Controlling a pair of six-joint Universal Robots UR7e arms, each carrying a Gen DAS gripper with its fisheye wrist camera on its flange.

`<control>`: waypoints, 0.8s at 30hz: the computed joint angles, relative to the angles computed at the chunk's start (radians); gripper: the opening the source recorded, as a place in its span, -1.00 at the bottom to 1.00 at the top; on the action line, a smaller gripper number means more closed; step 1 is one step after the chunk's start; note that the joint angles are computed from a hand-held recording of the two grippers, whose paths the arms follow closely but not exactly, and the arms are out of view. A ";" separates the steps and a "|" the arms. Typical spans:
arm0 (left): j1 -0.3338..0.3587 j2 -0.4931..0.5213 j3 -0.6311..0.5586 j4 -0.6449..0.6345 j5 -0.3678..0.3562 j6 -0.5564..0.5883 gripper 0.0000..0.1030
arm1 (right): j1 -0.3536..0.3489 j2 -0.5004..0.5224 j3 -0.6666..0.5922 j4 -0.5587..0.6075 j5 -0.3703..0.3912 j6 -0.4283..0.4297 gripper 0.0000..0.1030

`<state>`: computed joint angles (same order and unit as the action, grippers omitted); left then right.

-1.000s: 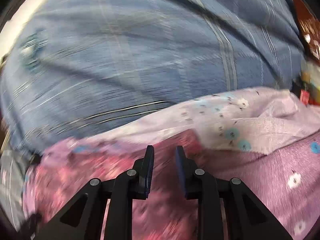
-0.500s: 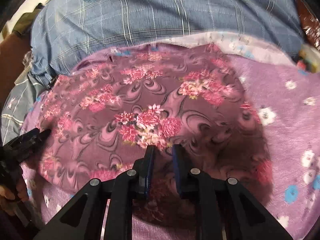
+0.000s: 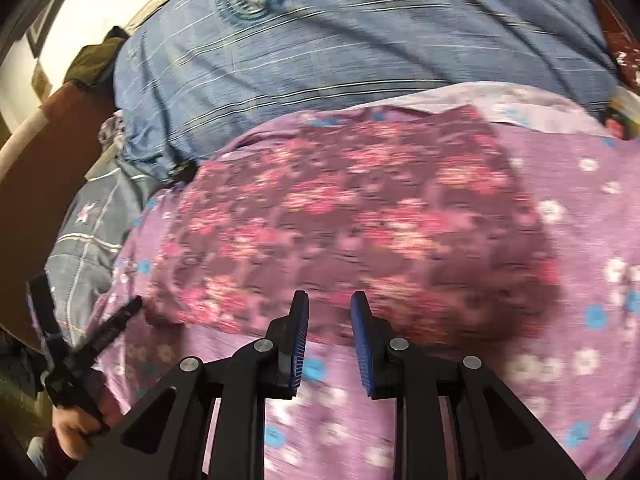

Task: Fold small clothes
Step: 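Grasp the folded garment edge with the left gripper and smooth it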

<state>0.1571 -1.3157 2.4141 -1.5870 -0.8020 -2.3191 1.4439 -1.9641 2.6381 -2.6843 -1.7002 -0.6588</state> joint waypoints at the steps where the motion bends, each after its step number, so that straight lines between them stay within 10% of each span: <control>1: 0.005 -0.002 0.004 -0.017 0.010 0.020 -0.12 | 0.022 0.046 0.011 -0.057 0.006 0.002 -0.53; 6: 0.057 -0.038 0.041 -0.128 0.039 0.167 -0.86 | 0.062 0.231 0.021 -0.183 0.064 0.034 -0.59; 12: 0.006 -0.155 0.107 -0.121 0.119 0.222 -0.95 | 0.126 0.452 0.023 -0.300 -0.066 0.028 -0.62; 21: -0.082 -0.087 0.017 0.272 -0.026 -0.099 -1.00 | 0.054 0.323 0.065 -0.210 -0.012 -0.097 -0.67; 24: -0.168 -0.164 0.070 0.203 -0.031 -0.153 -0.95 | 0.026 0.258 0.057 -0.126 0.025 -0.110 -0.67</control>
<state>-0.0112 -1.4799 2.4845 -1.3845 -0.8328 -2.4725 1.4701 -1.7059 2.6954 -2.8107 -1.6755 -0.7686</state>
